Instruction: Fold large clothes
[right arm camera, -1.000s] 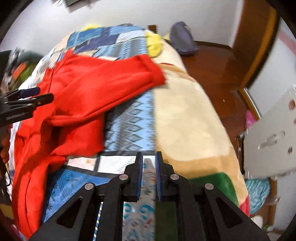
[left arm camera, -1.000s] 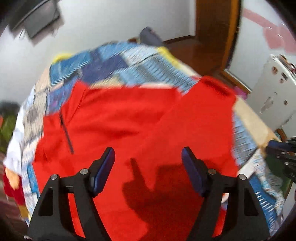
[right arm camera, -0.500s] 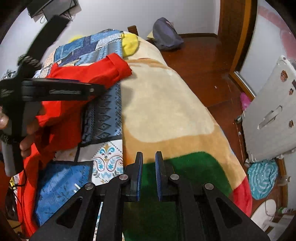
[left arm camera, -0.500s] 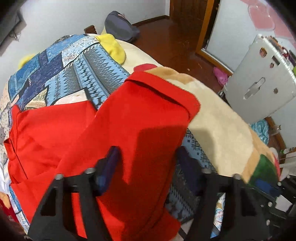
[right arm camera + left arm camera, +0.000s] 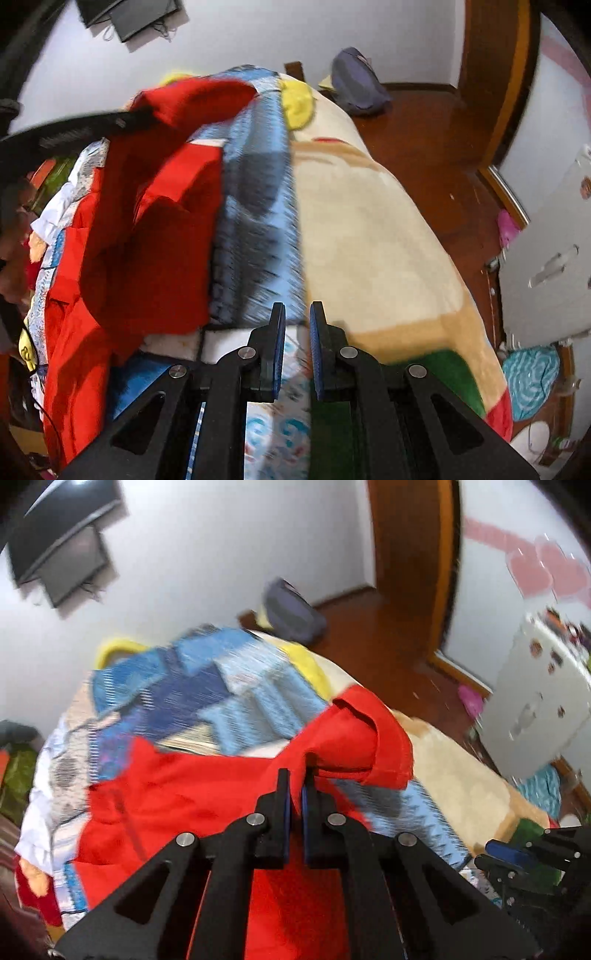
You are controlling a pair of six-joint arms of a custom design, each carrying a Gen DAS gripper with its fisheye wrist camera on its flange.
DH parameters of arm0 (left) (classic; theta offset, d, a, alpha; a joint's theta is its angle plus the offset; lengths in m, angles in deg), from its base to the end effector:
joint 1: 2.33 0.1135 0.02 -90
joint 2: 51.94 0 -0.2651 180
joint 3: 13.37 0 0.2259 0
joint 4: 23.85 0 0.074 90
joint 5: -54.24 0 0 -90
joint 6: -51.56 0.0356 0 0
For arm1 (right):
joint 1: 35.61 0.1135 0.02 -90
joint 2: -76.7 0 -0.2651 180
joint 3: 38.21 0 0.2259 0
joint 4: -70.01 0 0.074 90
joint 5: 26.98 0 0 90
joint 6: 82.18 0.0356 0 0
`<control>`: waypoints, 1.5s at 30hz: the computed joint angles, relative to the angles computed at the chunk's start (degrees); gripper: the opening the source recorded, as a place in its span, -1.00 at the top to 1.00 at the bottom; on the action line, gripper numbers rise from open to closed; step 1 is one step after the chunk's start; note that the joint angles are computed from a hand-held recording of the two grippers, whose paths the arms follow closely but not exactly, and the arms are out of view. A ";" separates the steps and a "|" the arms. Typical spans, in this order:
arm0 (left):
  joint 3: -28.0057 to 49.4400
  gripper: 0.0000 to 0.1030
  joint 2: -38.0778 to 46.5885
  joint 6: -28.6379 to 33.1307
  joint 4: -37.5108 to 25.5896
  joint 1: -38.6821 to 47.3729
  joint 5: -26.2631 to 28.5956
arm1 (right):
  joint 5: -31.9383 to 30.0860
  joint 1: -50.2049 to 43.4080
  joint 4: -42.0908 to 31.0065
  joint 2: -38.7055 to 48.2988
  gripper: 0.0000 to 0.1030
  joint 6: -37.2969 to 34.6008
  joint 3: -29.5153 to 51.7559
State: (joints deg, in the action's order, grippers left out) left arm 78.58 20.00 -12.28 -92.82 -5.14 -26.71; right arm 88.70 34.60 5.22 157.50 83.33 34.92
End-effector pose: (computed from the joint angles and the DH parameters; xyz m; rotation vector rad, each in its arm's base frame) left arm 0.2212 -0.0165 0.3605 0.6719 2.3156 -0.0043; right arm 0.0936 0.2145 0.2439 0.2130 2.6115 0.2101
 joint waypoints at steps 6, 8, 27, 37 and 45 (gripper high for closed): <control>9.84 0.91 6.17 9.69 -4.08 22.56 11.55 | 0.47 -2.92 0.17 7.90 0.84 -8.88 11.12; 11.08 0.91 8.99 12.78 -3.70 28.71 13.50 | 1.07 -3.82 -0.68 12.63 0.84 -12.61 16.90; 3.83 0.82 37.41 32.36 4.21 58.09 11.43 | 6.05 -5.01 -27.99 52.29 0.55 -19.38 59.55; 15.80 0.12 46.72 34.53 -6.64 63.29 14.38 | 4.39 -6.68 -17.74 40.79 -0.70 -16.90 42.65; 25.76 -0.06 52.66 26.65 -10.69 61.76 15.35 | 0.48 -5.59 -7.60 33.65 -0.70 -16.58 33.85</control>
State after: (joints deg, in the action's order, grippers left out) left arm 104.35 72.67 14.37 -103.51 56.62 -11.36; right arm 89.18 29.00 -2.38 191.15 66.75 68.77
